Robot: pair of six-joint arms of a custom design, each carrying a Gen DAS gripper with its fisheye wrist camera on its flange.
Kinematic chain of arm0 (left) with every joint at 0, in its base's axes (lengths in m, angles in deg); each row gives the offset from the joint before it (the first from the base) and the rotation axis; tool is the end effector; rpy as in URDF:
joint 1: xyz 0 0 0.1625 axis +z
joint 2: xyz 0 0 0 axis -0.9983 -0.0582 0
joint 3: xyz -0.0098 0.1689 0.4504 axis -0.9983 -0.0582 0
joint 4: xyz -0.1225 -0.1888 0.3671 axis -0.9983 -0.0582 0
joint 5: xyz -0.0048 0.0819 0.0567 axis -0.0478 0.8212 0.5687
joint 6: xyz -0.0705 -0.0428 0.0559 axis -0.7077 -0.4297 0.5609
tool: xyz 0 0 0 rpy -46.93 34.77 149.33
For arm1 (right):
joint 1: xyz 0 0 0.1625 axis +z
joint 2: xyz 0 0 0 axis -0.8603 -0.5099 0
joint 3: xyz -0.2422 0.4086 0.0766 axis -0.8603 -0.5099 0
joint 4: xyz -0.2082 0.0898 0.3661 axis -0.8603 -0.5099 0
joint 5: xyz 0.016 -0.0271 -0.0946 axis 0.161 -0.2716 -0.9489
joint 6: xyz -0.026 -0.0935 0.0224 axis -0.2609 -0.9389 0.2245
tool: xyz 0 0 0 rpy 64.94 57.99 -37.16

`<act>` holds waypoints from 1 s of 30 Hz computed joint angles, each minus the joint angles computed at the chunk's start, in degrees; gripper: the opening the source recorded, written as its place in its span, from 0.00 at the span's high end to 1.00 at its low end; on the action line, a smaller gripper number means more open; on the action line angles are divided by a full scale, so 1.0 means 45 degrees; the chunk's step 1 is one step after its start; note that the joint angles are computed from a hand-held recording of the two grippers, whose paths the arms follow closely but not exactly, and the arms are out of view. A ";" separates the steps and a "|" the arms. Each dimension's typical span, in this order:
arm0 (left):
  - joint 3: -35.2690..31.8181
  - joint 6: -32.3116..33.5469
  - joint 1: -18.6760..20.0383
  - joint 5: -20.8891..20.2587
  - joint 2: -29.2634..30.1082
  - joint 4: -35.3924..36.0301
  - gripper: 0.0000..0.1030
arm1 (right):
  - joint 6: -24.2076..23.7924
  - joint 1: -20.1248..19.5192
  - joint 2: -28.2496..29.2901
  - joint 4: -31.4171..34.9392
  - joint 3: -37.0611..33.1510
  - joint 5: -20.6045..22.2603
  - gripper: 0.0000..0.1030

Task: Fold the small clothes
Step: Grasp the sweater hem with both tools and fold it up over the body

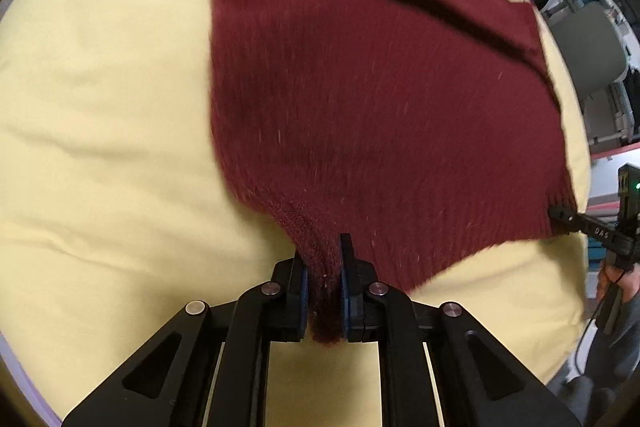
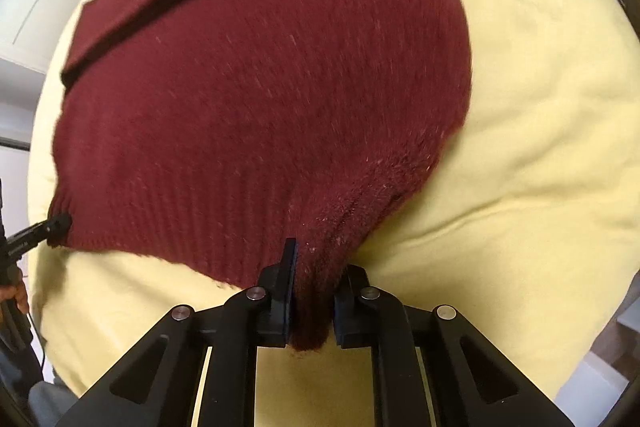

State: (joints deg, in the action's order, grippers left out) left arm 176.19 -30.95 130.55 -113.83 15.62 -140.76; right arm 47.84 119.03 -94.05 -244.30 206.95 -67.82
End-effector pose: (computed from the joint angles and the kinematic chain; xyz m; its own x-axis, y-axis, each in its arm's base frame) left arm -0.2134 -0.4355 0.0358 -0.8742 0.2455 -0.4190 0.2441 0.9680 0.0578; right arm -0.0617 -0.2923 0.2741 -0.8472 0.1912 0.4957 0.1064 0.9752 -0.1942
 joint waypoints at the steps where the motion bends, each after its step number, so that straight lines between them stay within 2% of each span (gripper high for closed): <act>1: -0.0181 0.0105 0.0099 -0.0098 -0.0124 -0.0026 0.90 | 0.0096 0.0235 -0.0132 0.0036 -0.0057 0.0112 0.88; 3: -0.0408 0.0327 0.0115 -0.0170 -0.0387 -0.0029 0.90 | 0.0182 0.0511 -0.0462 0.0162 -0.0278 0.0481 0.88; 7: -0.1366 0.1194 0.0090 0.0328 -0.0527 0.0153 0.90 | 0.0500 0.1159 -0.0998 0.0435 -0.0986 0.1306 0.88; 11: -0.1861 0.1812 -0.0094 0.0742 -0.0498 -0.0253 0.90 | 0.0871 0.1749 -0.0951 0.0423 -0.1805 0.1832 0.88; 15: -0.3246 0.2891 0.0032 0.1349 -0.0076 -0.0296 0.90 | 0.1019 0.2234 -0.0346 -0.0644 -0.2347 0.2159 0.88; 20: -0.4914 0.3752 0.0389 0.2135 0.1139 -0.0678 0.90 | 0.1433 0.3273 0.1310 -0.1552 -0.4058 0.1635 0.89; 23: -0.5907 0.4115 0.0791 0.2570 0.1796 -0.0108 0.90 | 0.1233 0.3860 0.2408 -0.2120 -0.5029 0.0477 0.89; 25: -0.6791 0.4250 0.1082 0.2970 0.2462 0.0537 0.90 | 0.1201 0.3927 0.2974 -0.2031 -0.5603 0.0209 0.89; 30: -0.7630 0.4688 0.1590 0.3782 0.3641 0.0737 0.90 | 0.1591 0.3912 0.4969 -0.1425 -0.7191 -0.0554 0.89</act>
State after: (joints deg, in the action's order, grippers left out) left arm 141.86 -9.86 137.71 -96.81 32.01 -137.45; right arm 55.00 136.63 -71.69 -250.72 174.59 -70.31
